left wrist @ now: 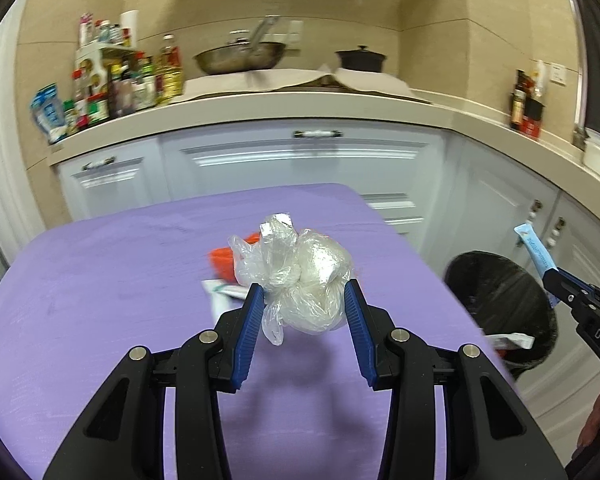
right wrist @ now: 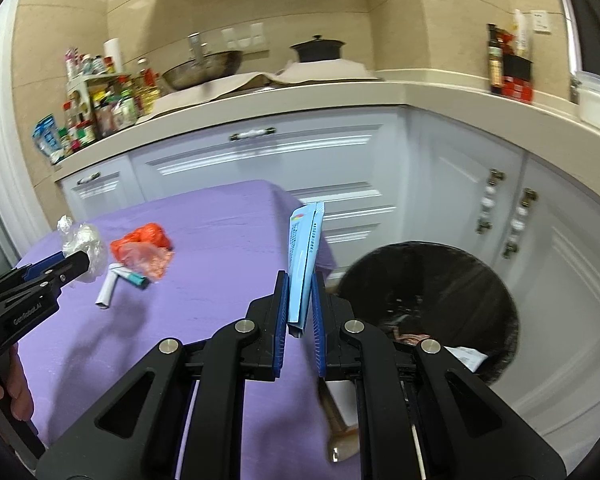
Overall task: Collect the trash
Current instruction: 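Carry the blue tube and plastic wad over the black bin, then open both tools to drop the blue tube and plastic wad into the bin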
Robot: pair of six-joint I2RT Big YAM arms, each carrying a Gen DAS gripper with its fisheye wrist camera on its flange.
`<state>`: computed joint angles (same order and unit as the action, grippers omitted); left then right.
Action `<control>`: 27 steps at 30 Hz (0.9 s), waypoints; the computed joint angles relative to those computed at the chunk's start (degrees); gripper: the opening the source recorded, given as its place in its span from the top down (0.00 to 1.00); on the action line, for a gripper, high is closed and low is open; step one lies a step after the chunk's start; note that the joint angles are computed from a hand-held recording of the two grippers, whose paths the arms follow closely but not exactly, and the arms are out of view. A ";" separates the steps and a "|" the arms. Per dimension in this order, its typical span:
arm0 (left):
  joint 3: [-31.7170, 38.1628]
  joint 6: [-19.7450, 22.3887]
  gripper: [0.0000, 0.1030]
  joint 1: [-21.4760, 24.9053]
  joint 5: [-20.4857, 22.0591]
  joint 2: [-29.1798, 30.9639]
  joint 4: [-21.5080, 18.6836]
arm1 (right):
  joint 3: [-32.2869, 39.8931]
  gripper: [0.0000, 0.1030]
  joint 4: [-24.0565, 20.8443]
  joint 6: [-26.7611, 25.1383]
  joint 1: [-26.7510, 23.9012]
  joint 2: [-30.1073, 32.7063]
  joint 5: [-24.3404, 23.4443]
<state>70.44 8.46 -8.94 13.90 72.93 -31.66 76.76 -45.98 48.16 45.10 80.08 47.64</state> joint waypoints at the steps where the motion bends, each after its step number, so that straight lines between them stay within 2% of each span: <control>1: -0.20 0.04 0.59 -0.58 0.00 -0.17 0.17 | -0.70 0.89 -0.50 0.73 -0.01 -0.74 0.50; 12: -1.15 0.43 0.59 -9.44 -1.03 -0.73 2.66 | -7.41 0.89 -4.79 7.48 -1.27 -7.69 4.01; 23: 0.47 0.12 0.59 -17.34 -3.92 2.34 3.80 | -12.13 0.89 -5.84 9.19 -4.05 -11.97 4.65; 27: 1.46 -0.02 0.59 -19.17 -5.19 3.85 3.79 | -13.81 0.89 -4.73 8.68 -5.64 -13.17 4.04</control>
<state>71.90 8.45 -28.11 8.70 76.78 -27.87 62.95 -50.72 56.85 39.46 66.91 51.68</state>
